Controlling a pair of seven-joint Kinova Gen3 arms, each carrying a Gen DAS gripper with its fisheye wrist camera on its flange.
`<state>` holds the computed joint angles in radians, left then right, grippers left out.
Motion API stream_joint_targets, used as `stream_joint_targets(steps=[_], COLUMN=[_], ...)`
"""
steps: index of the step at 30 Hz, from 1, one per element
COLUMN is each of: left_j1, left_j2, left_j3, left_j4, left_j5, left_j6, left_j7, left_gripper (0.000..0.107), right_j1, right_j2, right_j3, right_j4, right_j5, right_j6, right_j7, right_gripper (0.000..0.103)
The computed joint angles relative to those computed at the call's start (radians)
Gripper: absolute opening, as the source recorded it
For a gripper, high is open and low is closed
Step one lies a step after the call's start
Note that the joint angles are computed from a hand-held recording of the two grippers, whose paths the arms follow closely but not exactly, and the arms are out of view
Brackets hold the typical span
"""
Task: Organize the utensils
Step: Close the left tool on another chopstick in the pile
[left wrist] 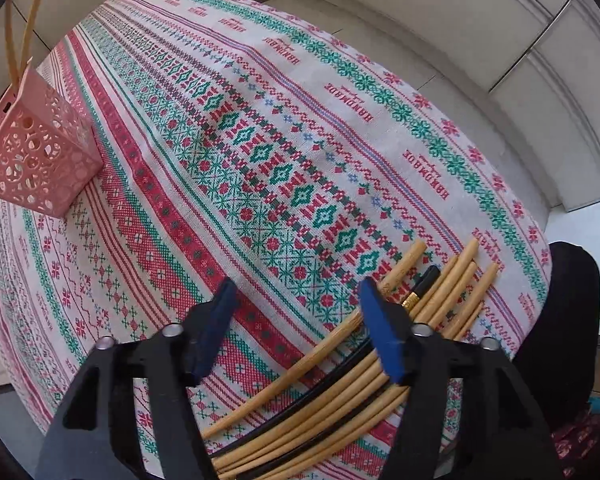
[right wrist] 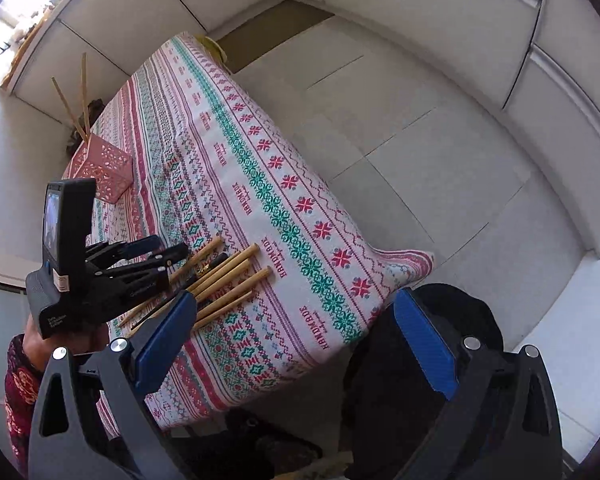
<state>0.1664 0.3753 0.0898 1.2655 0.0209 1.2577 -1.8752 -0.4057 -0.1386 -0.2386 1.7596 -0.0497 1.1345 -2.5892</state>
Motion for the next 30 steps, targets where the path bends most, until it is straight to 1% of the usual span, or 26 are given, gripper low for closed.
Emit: stream_joint_targets(steps=[1, 2, 5, 9, 11, 12, 13, 14, 15, 16, 17, 19, 20, 21, 22, 24, 26, 27, 28, 30], left_j1=[0.000, 0.019, 0.059, 0.146, 0.180, 0.182, 0.199, 0.219, 0.224, 0.227, 0.225, 0.178, 0.151, 0.119, 0.074, 0.038, 0.020, 0.024, 0.046, 0.096], left_j2=[-0.014, -0.019, -0.017, 0.037, 0.073, 0.083, 0.096, 0.113, 0.120, 0.117, 0.105, 0.070, 0.064, 0.063, 0.069, 0.084, 0.111, 0.131, 0.156, 0.190], left_j3=[-0.001, -0.007, 0.024, 0.016, 0.006, 0.005, -0.005, -0.020, -0.016, -0.017, -0.021, -0.012, -0.024, -0.018, 0.005, 0.013, 0.026, 0.030, 0.018, 0.001], left_j4=[0.004, -0.003, -0.034, -0.104, -0.134, -0.144, -0.156, -0.157, -0.158, -0.141, -0.111, -0.047, -0.025, -0.022, -0.034, -0.085, -0.155, -0.189, -0.227, -0.261], left_j5=[0.007, -0.002, -0.068, -0.137, -0.171, -0.178, -0.187, -0.211, -0.219, -0.226, -0.226, -0.186, -0.148, -0.124, -0.083, -0.024, 0.004, 0.003, -0.015, -0.063], left_j6=[-0.001, 0.009, 0.039, 0.097, 0.118, 0.114, 0.125, 0.127, 0.112, 0.091, 0.058, -0.019, -0.042, -0.049, -0.041, 0.006, 0.085, 0.125, 0.164, 0.194], left_j7=[-0.036, -0.055, -0.070, -0.041, -0.025, -0.019, 0.004, 0.022, 0.032, 0.038, 0.046, 0.071, 0.073, 0.081, 0.073, 0.030, -0.005, -0.008, -0.007, 0.006], left_gripper=[0.062, 0.061, 0.050, 0.039, 0.038, 0.036, 0.032, 0.016, 0.004, 0.002, 0.002, 0.008, 0.024, 0.034, 0.042, 0.041, 0.041, 0.041, 0.041, 0.041], right_j1=[-0.002, -0.004, -0.011, -0.008, -0.001, 0.003, 0.007, 0.011, 0.013, 0.013, 0.012, 0.009, 0.007, 0.005, 0.003, 0.004, 0.008, 0.010, 0.012, 0.015], right_j2=[0.002, 0.002, 0.003, -0.010, -0.019, -0.024, -0.026, -0.026, -0.025, -0.022, -0.018, -0.011, -0.009, -0.008, -0.005, -0.006, -0.010, -0.013, -0.017, -0.025], right_j3=[-0.006, -0.010, -0.017, -0.012, -0.007, -0.006, -0.004, -0.003, -0.002, -0.001, 0.001, 0.006, 0.006, 0.005, 0.003, 0.007, 0.012, 0.014, 0.013, 0.011], right_j4=[-0.004, -0.007, -0.019, -0.018, -0.012, -0.008, -0.006, -0.004, -0.004, -0.004, -0.004, -0.002, 0.000, 0.001, 0.002, 0.009, 0.015, 0.016, 0.015, 0.014], right_j5=[0.009, 0.013, 0.026, 0.035, 0.032, 0.030, 0.028, 0.026, 0.021, 0.015, 0.006, -0.019, -0.028, -0.033, -0.036, -0.048, -0.060, -0.062, -0.060, -0.055], right_j6=[0.003, 0.006, 0.019, 0.034, 0.041, 0.043, 0.045, 0.046, 0.046, 0.044, 0.041, 0.030, 0.029, 0.029, 0.030, 0.028, 0.026, 0.027, 0.028, 0.031], right_j7=[-0.009, -0.017, -0.033, -0.043, -0.050, -0.056, -0.057, -0.060, -0.060, -0.055, -0.045, -0.026, -0.021, -0.017, -0.013, -0.012, -0.013, -0.013, -0.016, -0.019], right_gripper=[0.096, 0.096, 0.096, 0.096, 0.096, 0.096, 0.096, 0.096, 0.096, 0.096, 0.096, 0.096, 0.096, 0.096, 0.096, 0.096, 0.096, 0.096, 0.096, 0.096])
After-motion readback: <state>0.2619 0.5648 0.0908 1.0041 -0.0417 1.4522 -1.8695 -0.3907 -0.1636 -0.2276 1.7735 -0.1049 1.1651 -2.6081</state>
